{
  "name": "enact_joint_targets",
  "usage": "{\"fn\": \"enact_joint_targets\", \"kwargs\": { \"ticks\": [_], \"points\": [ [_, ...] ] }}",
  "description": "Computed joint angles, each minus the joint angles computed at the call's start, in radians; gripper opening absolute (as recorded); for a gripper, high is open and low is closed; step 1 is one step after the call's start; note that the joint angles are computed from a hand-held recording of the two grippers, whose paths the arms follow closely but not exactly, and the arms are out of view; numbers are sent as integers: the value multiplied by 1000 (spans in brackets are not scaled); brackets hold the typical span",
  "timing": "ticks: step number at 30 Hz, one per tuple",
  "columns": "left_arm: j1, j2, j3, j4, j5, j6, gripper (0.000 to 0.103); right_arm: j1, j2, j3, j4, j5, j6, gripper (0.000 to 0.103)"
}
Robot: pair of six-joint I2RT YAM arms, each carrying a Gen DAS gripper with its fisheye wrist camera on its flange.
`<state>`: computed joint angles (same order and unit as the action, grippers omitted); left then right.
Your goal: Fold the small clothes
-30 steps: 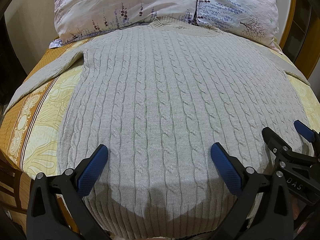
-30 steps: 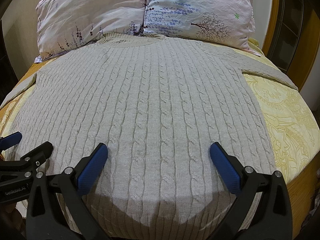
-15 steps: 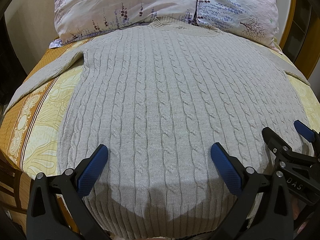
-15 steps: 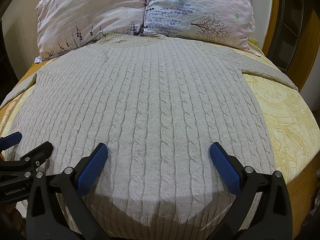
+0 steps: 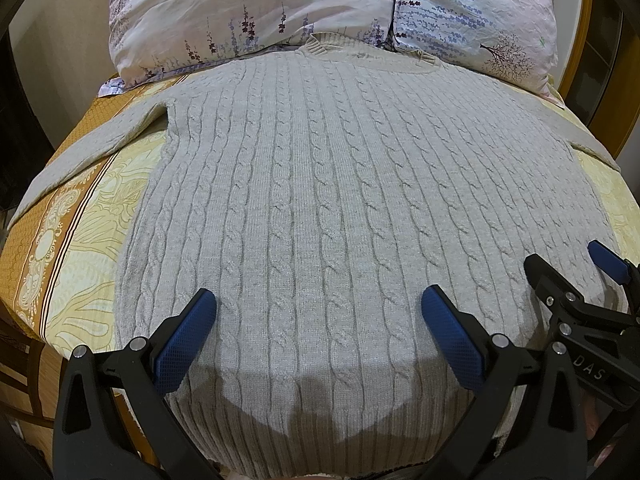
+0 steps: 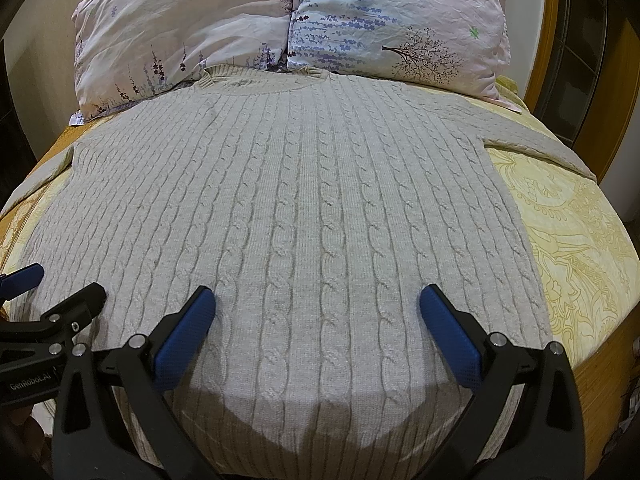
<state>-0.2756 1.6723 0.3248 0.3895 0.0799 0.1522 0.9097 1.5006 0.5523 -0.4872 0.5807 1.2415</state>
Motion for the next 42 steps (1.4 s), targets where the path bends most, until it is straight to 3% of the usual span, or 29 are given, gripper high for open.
{"fn": "enact_joint_targets", "kwargs": {
  "ticks": [24, 33, 38, 42],
  "points": [
    [3, 2, 2, 3, 2, 4, 102, 0, -9, -2, 8, -7, -22, 101],
    [-3, -16, 32, -59, 4, 16, 102, -35, -92, -114, 183, -5, -231, 101],
    [2, -4, 45, -78, 13, 43, 102, -88, -137, -134, 219, -74, -340, 101],
    [10, 9, 101, -157, 37, 89, 102, -253, -319, -200, 233, -148, -449, 100]
  ]
}}
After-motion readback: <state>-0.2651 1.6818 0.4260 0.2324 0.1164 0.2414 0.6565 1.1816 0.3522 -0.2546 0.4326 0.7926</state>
